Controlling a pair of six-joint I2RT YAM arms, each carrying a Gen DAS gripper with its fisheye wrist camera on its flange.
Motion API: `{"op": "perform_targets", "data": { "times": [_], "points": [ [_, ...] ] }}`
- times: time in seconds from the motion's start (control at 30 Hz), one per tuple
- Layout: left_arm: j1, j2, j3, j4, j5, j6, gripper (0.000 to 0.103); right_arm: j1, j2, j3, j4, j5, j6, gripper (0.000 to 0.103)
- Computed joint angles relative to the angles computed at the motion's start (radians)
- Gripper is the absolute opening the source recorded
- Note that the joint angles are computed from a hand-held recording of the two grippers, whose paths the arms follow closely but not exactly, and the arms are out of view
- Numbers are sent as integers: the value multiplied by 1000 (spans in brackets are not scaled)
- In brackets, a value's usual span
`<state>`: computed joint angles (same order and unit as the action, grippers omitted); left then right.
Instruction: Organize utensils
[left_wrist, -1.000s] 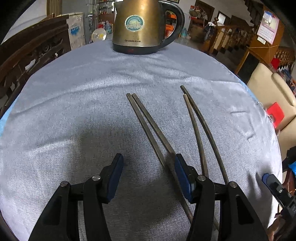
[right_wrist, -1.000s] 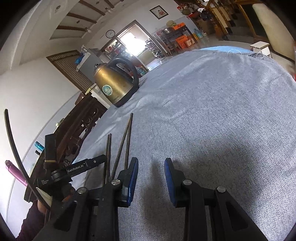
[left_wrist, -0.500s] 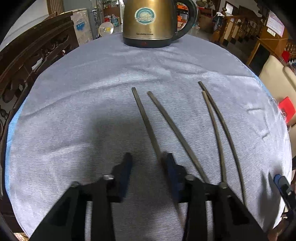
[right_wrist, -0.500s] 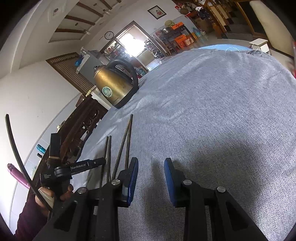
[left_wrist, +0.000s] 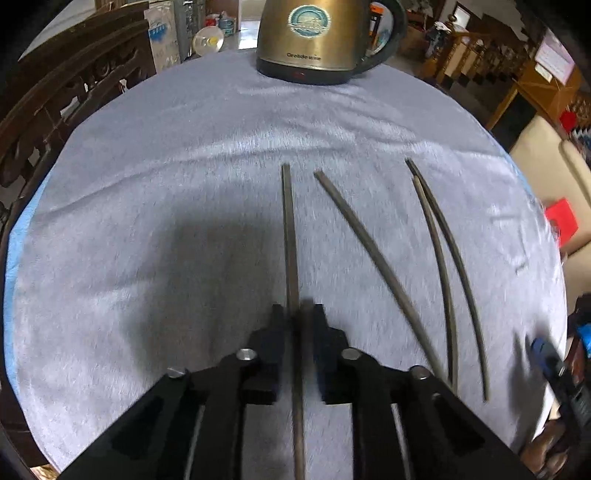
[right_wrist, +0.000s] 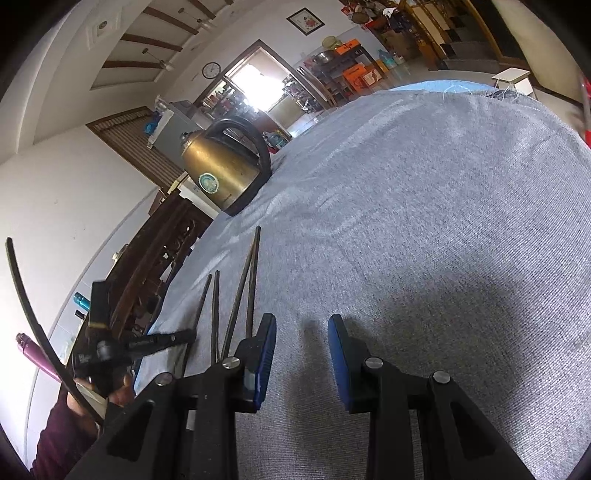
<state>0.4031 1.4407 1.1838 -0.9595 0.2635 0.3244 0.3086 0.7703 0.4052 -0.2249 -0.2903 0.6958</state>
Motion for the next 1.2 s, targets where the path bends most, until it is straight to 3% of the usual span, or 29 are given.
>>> {"op": "perform_targets", "data": {
  "times": [0.23, 0.27, 0.3, 0.33, 0.4, 0.57, 0.77, 0.9, 1.0, 1.13, 1.2],
  "points": [
    [-31, 119, 108, 52, -28, -34, 27, 22, 256, 220, -61, -7, -115, 32],
    [-30, 132, 121, 54, -27, -37, 27, 14, 311, 272, -64, -21, -135, 37],
    [-28, 145, 134, 60, -24, -38, 27, 9, 383, 342, -80, -34, -159, 47],
    [-27, 154, 142, 65, -20, -37, 27, 6, 457, 416, -93, -43, -178, 51],
    [-32, 164, 148, 78, -17, -28, 27, 4, 575, 529, -101, -59, -204, 52],
    [-39, 184, 171, 86, -17, 16, 27, 48, 931, 927, -259, -70, -263, 52],
    [-54, 248, 251, 44, -25, 46, 27, 109, 1248, 1348, -521, -6, -312, 35],
    [-73, 274, 284, 30, -47, 61, 27, 144, 1393, 1580, -678, 87, -326, 32],
    [-97, 337, 348, 19, -49, 34, 26, 166, 1464, 1700, -764, 149, -332, 24],
    [-110, 382, 416, -18, -63, 22, 15, 190, 1528, 1813, -863, 227, -341, 17],
    [-140, 443, 478, -21, -87, -3, 11, 202, 1562, 1880, -920, 264, -357, 8]
  ]
}}
